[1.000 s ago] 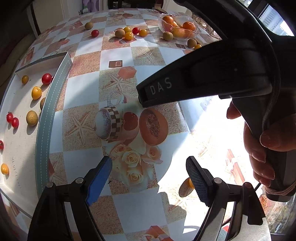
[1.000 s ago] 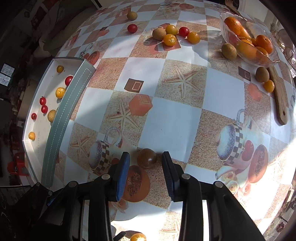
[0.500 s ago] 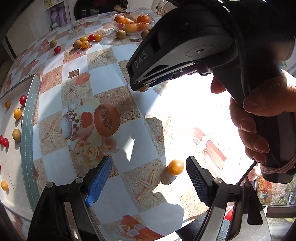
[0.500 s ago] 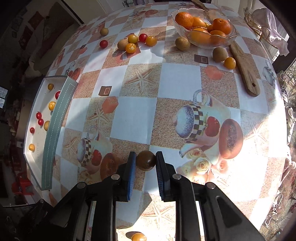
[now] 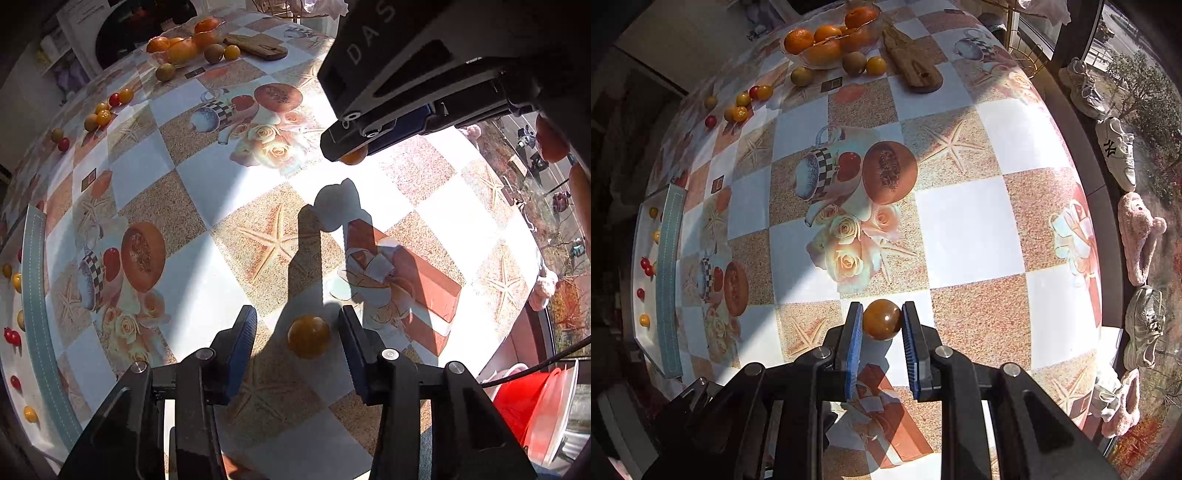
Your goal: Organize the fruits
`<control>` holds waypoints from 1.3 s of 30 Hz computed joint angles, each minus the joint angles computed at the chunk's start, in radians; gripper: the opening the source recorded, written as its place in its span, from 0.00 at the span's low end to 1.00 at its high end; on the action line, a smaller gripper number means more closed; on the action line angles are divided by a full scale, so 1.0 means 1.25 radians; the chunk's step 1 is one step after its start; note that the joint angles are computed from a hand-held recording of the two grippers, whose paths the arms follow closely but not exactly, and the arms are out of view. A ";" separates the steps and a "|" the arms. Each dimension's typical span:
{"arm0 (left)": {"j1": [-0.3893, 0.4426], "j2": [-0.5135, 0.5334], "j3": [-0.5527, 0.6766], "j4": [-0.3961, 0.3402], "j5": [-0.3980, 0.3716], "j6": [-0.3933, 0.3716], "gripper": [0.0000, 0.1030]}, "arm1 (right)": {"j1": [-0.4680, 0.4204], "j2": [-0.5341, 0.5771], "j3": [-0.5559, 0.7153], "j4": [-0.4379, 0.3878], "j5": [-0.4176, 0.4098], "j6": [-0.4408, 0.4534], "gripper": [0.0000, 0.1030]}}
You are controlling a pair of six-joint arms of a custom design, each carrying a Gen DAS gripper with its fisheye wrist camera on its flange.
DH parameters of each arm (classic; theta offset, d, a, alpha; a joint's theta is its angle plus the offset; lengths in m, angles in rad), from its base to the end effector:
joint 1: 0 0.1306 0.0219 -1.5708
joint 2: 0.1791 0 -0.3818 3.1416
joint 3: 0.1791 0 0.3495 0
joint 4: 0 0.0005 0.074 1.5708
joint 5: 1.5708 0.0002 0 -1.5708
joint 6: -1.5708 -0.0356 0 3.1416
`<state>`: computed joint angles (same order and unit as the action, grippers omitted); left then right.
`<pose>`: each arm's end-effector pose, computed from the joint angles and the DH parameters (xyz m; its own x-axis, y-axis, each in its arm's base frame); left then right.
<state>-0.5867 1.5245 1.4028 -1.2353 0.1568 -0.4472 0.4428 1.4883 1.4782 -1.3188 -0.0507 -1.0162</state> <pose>0.3650 -0.2499 0.3599 -0.4854 0.8356 -0.2573 0.8699 0.4912 -0.0459 0.3918 0.1872 0.4007 -0.8351 0.5437 -0.0843 0.5147 0.8261 0.2295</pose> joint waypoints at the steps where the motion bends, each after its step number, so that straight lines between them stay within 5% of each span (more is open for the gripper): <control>1: 0.001 -0.001 0.001 -0.003 -0.003 -0.008 0.25 | -0.001 -0.005 -0.005 0.004 -0.002 -0.010 0.23; 13: 0.172 0.163 0.223 -0.137 0.080 0.087 0.23 | 0.028 0.016 0.014 0.034 -0.019 -0.039 0.23; 18: 0.212 0.208 0.284 -0.152 0.080 0.116 0.23 | 0.045 0.050 0.047 0.040 -0.030 -0.030 0.23; 39: 0.347 0.201 0.344 -0.177 0.109 0.115 0.23 | 0.085 0.236 0.331 -0.036 -0.049 0.078 0.23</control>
